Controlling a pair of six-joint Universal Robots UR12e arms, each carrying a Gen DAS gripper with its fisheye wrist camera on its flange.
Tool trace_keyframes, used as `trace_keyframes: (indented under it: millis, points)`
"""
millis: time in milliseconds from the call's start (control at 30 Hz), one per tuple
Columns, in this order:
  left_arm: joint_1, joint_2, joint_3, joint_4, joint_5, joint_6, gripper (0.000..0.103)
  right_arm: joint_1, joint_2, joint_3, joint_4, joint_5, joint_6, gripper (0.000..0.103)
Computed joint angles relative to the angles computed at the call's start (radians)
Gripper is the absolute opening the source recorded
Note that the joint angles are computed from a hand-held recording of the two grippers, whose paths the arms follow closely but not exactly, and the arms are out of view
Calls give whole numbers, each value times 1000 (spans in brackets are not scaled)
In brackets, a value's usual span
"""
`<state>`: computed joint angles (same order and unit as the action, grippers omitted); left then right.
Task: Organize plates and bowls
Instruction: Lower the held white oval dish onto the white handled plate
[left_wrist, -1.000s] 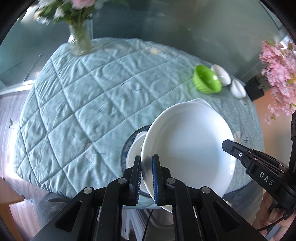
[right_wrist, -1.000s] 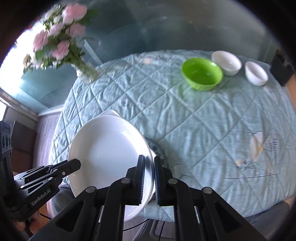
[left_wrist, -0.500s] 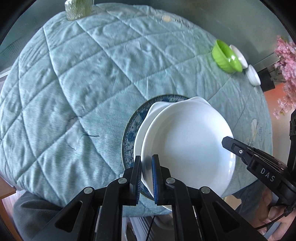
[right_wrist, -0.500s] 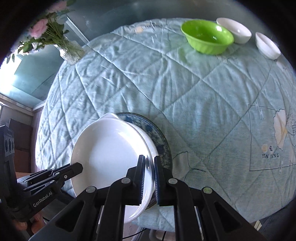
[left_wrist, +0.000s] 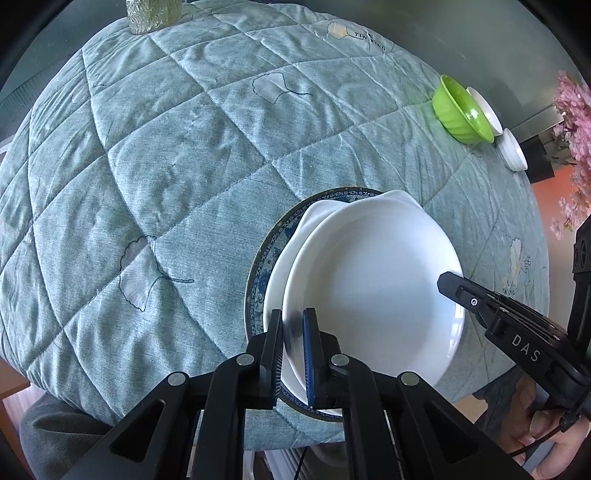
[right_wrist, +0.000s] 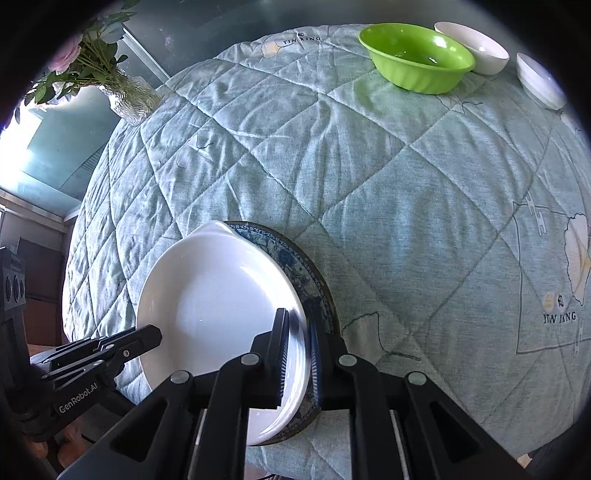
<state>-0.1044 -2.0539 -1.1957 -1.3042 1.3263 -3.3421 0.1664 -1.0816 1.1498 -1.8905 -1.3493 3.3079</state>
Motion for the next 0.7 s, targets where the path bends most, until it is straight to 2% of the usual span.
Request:
trace_keyframes:
  millis: [400,467,533,700]
  points:
    - [14,18,-9,-16,-34,-28,6,2,-1,4,10,11,-20,13]
    - [16,25,-13,-16,-31,-27,9,3,-1,0,18,6,-36,14]
    - [17,36,-20,-9,-15,-27,20,5,-4,0,12,-5,-45,14]
    - [33,52,-41,10,-85,-18,20,7,2,-11,22,-26,-55,14]
